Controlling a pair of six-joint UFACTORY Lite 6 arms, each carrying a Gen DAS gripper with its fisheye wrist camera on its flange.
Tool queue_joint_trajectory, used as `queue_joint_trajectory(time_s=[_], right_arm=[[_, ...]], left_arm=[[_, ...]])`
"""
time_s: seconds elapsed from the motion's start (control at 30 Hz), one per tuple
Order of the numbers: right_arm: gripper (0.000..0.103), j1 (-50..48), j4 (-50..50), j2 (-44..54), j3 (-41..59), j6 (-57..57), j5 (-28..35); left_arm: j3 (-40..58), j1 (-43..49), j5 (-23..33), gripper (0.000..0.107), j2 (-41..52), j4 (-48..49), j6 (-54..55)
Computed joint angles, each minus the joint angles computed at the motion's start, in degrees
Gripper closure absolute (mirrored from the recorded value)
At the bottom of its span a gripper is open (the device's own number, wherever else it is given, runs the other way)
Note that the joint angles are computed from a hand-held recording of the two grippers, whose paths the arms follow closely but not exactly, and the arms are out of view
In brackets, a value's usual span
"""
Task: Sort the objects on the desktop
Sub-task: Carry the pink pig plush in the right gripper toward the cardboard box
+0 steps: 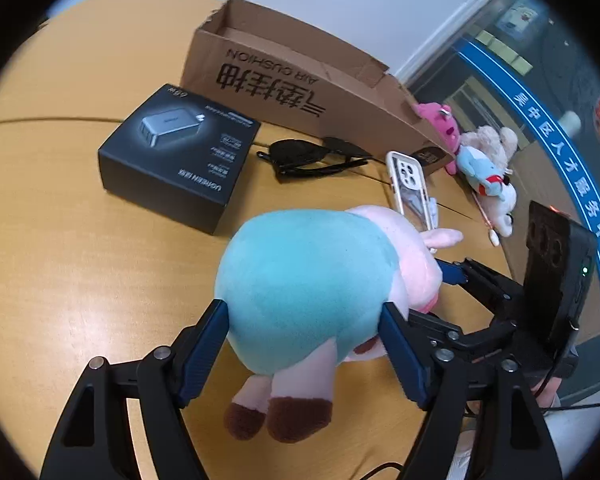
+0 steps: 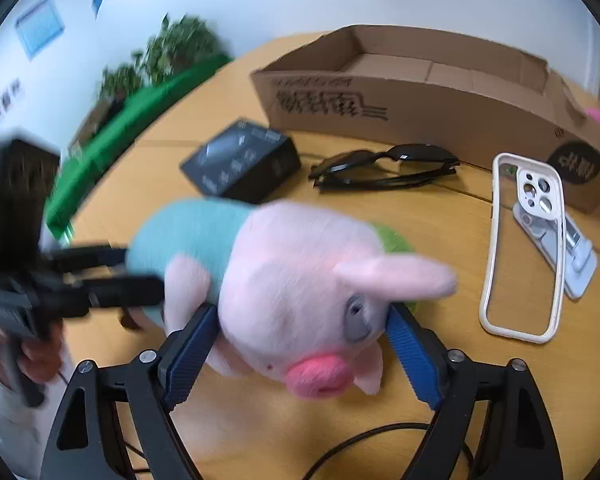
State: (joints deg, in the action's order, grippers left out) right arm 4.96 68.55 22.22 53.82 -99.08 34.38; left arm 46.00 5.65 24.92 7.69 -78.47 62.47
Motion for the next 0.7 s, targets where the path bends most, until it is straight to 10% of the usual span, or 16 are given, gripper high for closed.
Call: queue_joint_trajectory(time_s=[0.27, 0.53, 0.7], right_arm=[[0.019, -4.65, -7.77, 10.38, 14.27, 6.31, 8.4], [0.038, -2.97, -4.52, 8.08, 13.47, 2.91, 7.48], [0.039, -5.17, -0.86, 0.38, 8.47, -0.18, 7.99]], left_arm=[[3.57, -5.61, -3.07, 0.032, 3.41, 8.86, -14.86], [2.81, -10.04, -10.81, 0.046, -1.1, -0.7, -8.49], [5.84, -10.53, -10.16, 0.046, -3.12, 12.05, -18.56]])
